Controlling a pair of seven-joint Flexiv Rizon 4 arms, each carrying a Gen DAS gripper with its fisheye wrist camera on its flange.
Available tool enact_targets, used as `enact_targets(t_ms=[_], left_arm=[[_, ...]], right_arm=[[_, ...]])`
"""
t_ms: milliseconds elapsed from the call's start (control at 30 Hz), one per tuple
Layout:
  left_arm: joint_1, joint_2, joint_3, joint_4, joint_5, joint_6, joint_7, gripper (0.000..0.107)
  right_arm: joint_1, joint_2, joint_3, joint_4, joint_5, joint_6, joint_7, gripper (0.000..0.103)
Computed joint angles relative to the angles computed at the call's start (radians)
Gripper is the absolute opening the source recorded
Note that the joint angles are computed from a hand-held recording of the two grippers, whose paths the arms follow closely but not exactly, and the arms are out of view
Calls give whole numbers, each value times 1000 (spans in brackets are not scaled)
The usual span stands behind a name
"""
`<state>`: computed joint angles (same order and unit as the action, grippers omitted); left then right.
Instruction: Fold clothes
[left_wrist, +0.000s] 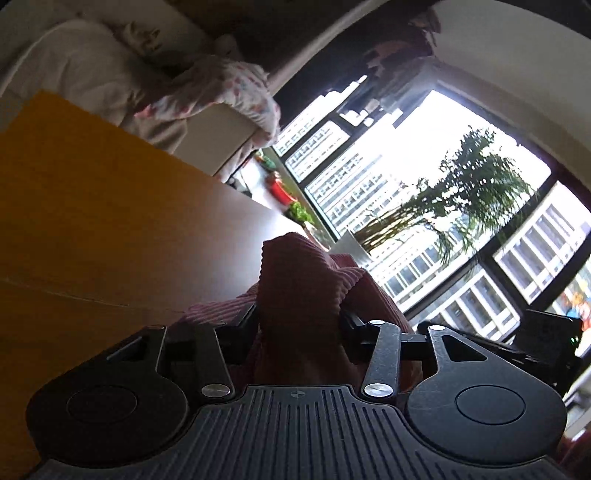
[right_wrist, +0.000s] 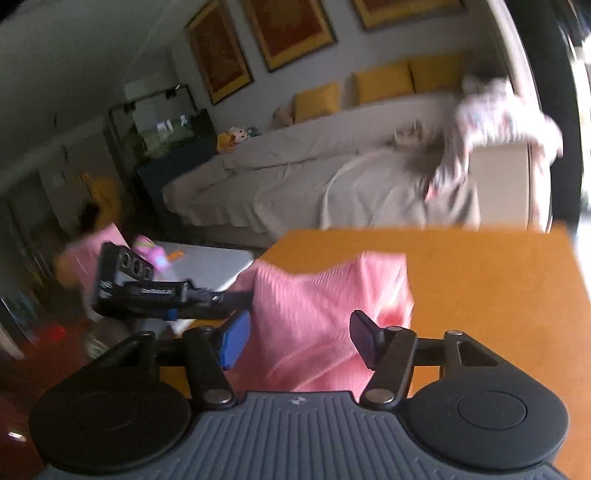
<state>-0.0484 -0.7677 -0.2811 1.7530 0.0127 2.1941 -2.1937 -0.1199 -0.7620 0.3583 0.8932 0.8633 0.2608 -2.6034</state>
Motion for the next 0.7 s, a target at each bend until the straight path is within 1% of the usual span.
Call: enact_targets(t_ms=[33,67,100,133,167,200,233,333,367,433,533,600,700], left_arm=[[7,-2,-8,-5,16,-3,2,51],[14,-5,-16,-11,32,-6,4,52],[37,-15,-43,-26,68,-15,1,53],[60,-27,-70,-42,104,-25,-2,63],[71,-40,-87,-61,124,-37,-1,69],[87,-57,-110,-87,149,-53,1,80],[102,-75,-133,-111,171,-67,4,85],[133,-120,-190,-160,192,-97,-4,84],[132,-120,-189,-154,185,-85,-8,80],[129,-120,-183,-144,175,-63,-19,77],[113,-106,-156,-109,158,-22,-41,76],[106,-100,-141,-90,156,5,-58,76],[113,-104,-137,-79,181,35,-90,76]], right_arm=[[-13,-15,1,-18,4,-50,45,66],[-28,-34,6,-38,14,-105,86,75],[-41,-50,10,-53,23,-150,121,80],[-44,-56,10,-52,28,-164,138,80],[-39,-53,6,-37,26,-153,142,80],[-31,-40,3,-8,25,-122,132,80],[-19,-46,0,-11,25,-102,130,80],[9,-104,20,-106,41,-124,148,79],[18,-130,32,-151,50,-142,155,77],[35,-180,57,-244,74,-178,171,77],[90,-264,79,-408,97,-213,215,77],[142,-322,65,-522,80,-224,276,77],[215,-444,44,-748,51,-281,408,77]])
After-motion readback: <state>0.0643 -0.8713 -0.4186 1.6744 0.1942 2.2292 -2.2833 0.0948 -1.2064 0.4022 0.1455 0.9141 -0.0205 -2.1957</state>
